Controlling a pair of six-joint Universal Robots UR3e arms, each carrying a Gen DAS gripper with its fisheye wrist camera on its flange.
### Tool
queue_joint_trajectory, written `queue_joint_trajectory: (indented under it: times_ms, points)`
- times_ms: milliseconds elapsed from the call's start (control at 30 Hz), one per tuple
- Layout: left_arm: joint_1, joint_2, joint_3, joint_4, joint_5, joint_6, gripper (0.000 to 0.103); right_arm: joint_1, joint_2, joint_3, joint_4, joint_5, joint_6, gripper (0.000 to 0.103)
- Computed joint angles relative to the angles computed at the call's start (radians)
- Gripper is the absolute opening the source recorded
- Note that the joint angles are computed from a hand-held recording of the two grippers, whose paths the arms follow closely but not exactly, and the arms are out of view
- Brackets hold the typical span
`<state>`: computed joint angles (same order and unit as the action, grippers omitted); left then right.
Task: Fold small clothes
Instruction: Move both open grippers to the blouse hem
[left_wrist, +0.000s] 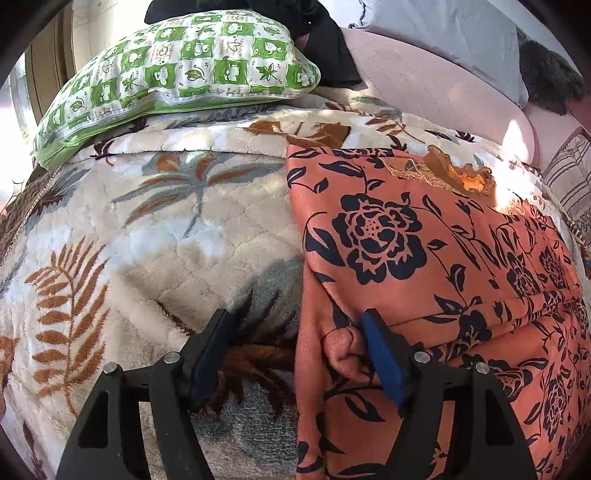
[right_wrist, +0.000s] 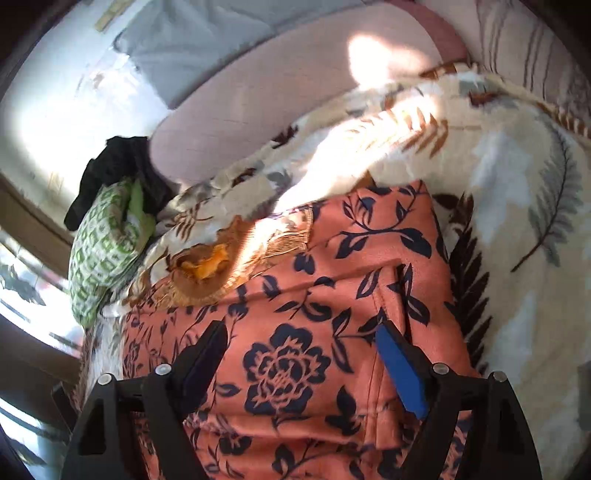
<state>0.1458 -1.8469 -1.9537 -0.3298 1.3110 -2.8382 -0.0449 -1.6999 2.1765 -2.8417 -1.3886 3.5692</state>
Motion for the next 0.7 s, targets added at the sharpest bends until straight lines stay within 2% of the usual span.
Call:
queue_joint_trajectory:
  times_ms: [100, 267, 333, 400, 500, 567, 700]
  points:
    - [-0.010, 0.054, -0.025, -0.029, 0.032, -0.012, 0.075, 0.098, -0.213, 0.085, 0.101, -0.041, -0.002, 0.085]
    - [0.031, 0.322, -0.178, -0.134, -0.005, 0.015, 0.075, 0.353, -0.516, 0.259, 0.217, -0.195, 0.204, 0.085]
    - [0.050, 0.464, -0.248, -0.204, -0.003, 0.037, 0.075, 0.491, -0.539, 0.302, 0.226, -0.291, 0.321, 0.085]
    - [0.067, 0.603, -0.303, -0.285, 0.008, 0.059, 0.075, 0.566, -0.585, 0.373, 0.203, -0.313, 0.414, 0.085]
    - [0.099, 0.830, -0.376, -0.417, 0.027, 0.080, 0.075, 0.679, -0.565, 0.436, 0.141, -0.377, 0.534, 0.085]
    - [0.130, 0.990, -0.398, -0.541, 0.029, 0.097, 0.075, 0.694, -0.546, 0.476, 0.110, -0.378, 0.588, 0.086]
    - [0.235, 1.278, -0.376, -0.842, -0.035, 0.174, 0.076, 0.818, -0.422, 0.501, -0.009, -0.485, 0.701, 0.086]
